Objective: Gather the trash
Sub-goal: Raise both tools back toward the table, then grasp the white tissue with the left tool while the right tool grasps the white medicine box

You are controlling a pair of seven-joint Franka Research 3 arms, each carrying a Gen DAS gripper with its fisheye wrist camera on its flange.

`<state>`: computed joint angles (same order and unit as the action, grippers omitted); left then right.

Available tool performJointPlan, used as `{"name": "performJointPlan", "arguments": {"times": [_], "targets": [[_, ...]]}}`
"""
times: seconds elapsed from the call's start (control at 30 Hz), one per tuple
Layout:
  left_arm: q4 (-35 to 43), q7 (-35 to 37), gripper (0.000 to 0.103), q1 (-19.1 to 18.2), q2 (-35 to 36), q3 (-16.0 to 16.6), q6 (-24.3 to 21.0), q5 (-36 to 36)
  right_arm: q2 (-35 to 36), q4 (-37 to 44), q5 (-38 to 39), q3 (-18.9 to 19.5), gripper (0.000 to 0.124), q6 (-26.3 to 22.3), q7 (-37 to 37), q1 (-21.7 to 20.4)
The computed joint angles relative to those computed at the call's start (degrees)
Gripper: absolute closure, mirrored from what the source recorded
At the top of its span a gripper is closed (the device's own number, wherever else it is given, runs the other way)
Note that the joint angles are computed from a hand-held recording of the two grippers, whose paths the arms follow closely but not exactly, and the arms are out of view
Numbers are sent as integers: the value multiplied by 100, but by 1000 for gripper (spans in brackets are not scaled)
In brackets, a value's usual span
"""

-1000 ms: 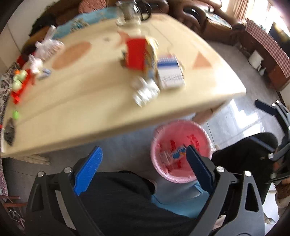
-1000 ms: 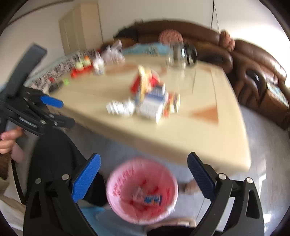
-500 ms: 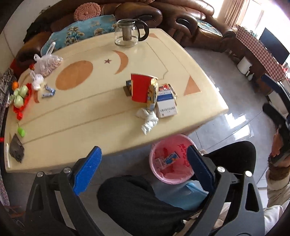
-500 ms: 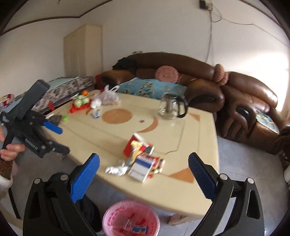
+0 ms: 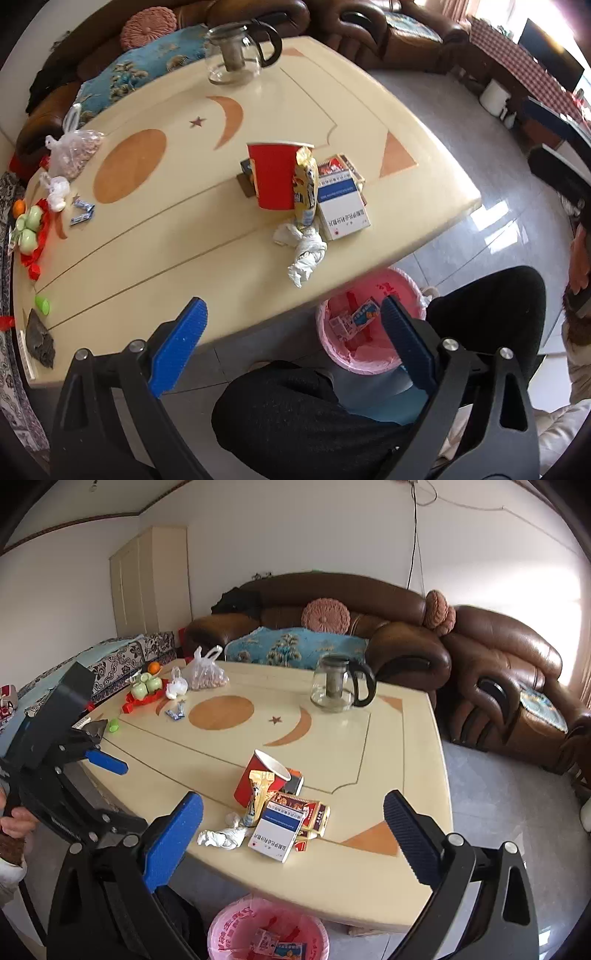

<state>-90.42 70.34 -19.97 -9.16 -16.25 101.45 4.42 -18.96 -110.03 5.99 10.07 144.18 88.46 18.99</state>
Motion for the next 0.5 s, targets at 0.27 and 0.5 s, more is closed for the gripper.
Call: {"name": "performJointPlan", "arguments": {"times": [0.27, 0.5], "targets": [[-19, 207, 11, -31, 290, -31, 23, 129, 354, 108, -4, -29, 28, -42, -34, 36], [30, 343, 11, -46, 492, -14, 70, 48, 574, 176, 65, -106, 28, -109, -41, 65]]}}
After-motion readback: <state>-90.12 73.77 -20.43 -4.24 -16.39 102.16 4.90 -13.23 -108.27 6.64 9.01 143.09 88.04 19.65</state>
